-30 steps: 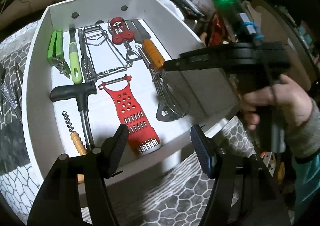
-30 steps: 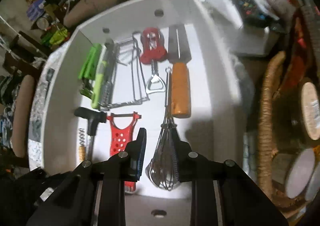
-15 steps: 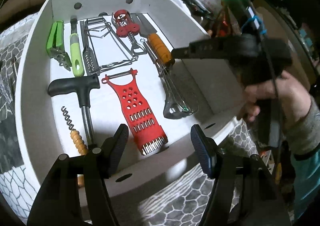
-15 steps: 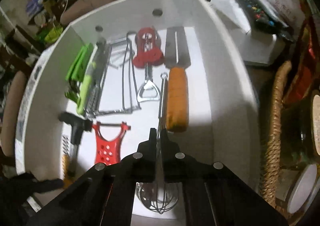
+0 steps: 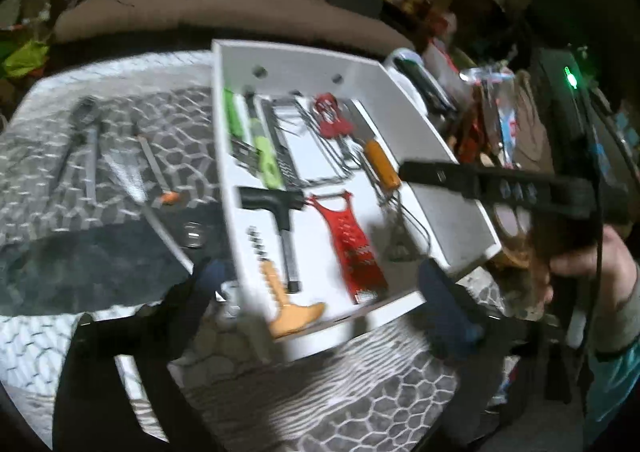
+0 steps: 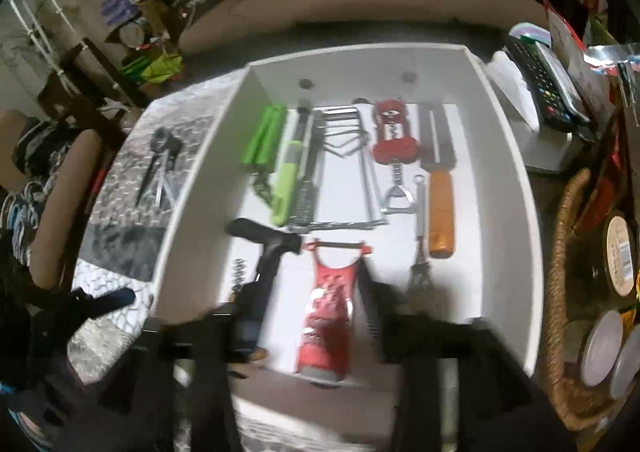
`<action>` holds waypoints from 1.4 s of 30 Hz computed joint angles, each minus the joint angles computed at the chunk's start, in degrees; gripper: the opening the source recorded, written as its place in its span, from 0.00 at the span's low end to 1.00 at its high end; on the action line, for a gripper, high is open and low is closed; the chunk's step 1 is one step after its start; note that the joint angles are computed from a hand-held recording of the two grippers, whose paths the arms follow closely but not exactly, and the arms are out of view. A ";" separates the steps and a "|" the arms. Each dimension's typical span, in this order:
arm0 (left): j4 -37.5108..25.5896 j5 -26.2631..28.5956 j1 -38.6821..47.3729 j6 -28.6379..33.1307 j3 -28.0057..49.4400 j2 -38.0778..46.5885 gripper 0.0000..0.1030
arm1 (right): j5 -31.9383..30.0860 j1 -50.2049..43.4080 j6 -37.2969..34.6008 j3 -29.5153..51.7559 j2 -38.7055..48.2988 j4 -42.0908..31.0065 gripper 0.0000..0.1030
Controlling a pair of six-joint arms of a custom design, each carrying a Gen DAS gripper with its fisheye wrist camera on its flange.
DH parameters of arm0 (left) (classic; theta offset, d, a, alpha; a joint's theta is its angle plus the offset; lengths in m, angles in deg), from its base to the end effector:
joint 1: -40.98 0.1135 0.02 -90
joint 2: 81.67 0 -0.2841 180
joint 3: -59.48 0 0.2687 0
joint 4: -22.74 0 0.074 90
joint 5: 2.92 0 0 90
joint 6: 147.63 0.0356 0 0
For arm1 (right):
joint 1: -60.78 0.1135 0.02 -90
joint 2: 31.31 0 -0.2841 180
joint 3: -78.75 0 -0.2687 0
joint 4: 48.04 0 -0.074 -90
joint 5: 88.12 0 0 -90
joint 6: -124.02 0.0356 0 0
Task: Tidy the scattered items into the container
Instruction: 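Withdraw the right tool from the box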
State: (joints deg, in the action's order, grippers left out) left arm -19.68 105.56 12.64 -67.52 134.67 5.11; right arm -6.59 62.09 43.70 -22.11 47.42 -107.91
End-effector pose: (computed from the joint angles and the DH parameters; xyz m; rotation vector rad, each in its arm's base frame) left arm 0.2856 -0.1669 0.2560 0.5464 2.5167 -0.6689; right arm 0.2885 0.0118 0.3000 0.1380 2.6100 0.2609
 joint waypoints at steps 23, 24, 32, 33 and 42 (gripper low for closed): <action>-9.61 -4.73 13.57 8.81 -11.00 -23.45 1.00 | 25.09 36.35 25.36 -6.69 -10.55 -1.36 1.00; -9.79 -4.51 14.48 9.57 -11.31 -23.77 1.00 | 25.49 37.38 26.02 -6.35 -9.85 -1.12 1.00; -8.41 -0.01 24.73 16.13 -13.83 -22.29 1.00 | 24.72 41.25 29.51 -5.10 -2.41 4.76 1.00; -7.81 0.90 26.43 17.20 -14.01 -21.24 1.00 | 24.61 41.45 29.65 -4.99 -1.69 5.47 1.00; 2.36 4.91 38.55 20.40 -12.00 -3.45 1.00 | 20.02 38.20 28.27 -5.02 3.44 14.83 1.00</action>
State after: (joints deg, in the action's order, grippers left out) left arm -17.31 110.47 51.18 -47.13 122.67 1.66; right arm 13.43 100.29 71.97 -27.13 50.86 -93.08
